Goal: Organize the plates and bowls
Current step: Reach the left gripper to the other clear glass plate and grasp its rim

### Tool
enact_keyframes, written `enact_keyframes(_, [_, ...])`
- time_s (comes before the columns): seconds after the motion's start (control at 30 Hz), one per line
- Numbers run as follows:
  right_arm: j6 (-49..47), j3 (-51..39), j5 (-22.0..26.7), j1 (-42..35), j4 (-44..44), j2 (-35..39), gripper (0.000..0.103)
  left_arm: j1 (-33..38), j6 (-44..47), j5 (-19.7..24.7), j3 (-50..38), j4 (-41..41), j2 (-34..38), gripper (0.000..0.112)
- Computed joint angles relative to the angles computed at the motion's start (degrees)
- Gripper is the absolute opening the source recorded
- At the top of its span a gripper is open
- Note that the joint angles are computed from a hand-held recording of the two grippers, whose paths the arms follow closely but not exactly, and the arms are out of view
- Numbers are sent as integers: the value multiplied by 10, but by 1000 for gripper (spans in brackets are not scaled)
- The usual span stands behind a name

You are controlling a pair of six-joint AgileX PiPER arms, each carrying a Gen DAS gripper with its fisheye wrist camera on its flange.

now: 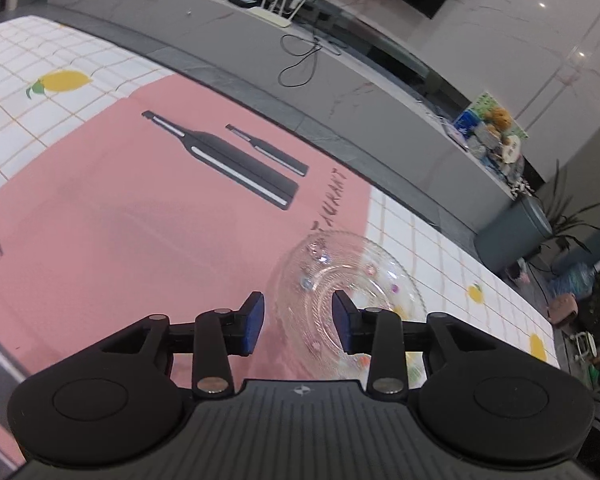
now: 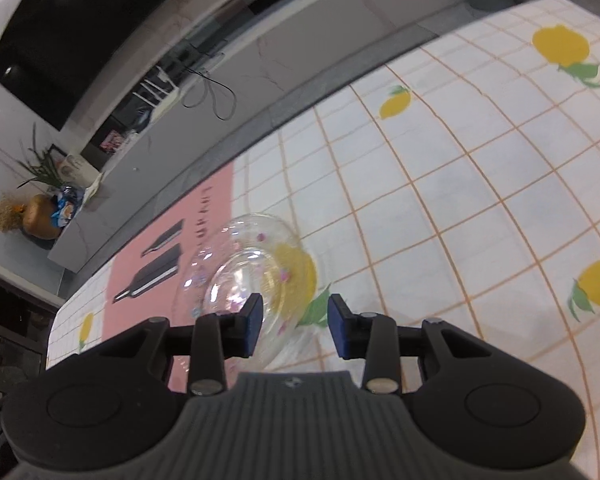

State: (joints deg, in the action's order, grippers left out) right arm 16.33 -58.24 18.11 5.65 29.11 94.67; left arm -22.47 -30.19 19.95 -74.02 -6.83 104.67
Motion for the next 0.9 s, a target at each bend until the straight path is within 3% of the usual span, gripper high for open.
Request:
enact_keyframes(0.17, [-79,-19,-5,-19,73,29,36,4,-12,-13,-15,-5,28,42])
enact_keyframes(0.27, [-69,-35,-1,-21,67,51,36,7,-44,-11,-22,18,40,43])
enact_keyframes(0.43, [-131,-39,-10,-22,127,66,32,12,-15,-24,-29,-18,55,45])
enact_keyframes(0.53, [-182,-39,-10,-22,182,73,23,11,21,-20,-41,-48,64,45])
enact_keyframes(0.57, [-199,-39,-7,-22,201,76,18,12,35,-16,-45,-58,66,43])
enact_keyframes(0.6, [-204,-40,-3,-22,208,78,15,11,43,-11,-50,-64,69,32])
enact_keyframes(0.67, [-190,-39,-8,-19,195,76,14,10,37,5,-62,-55,75,21])
enact_keyframes(0.8, [-151,-42,-7,-16,163,77,6,0,-21,11,-66,10,74,14])
enact_keyframes(0.9, [-152,-42,3,-19,170,76,6,3,-28,10,-57,10,68,12])
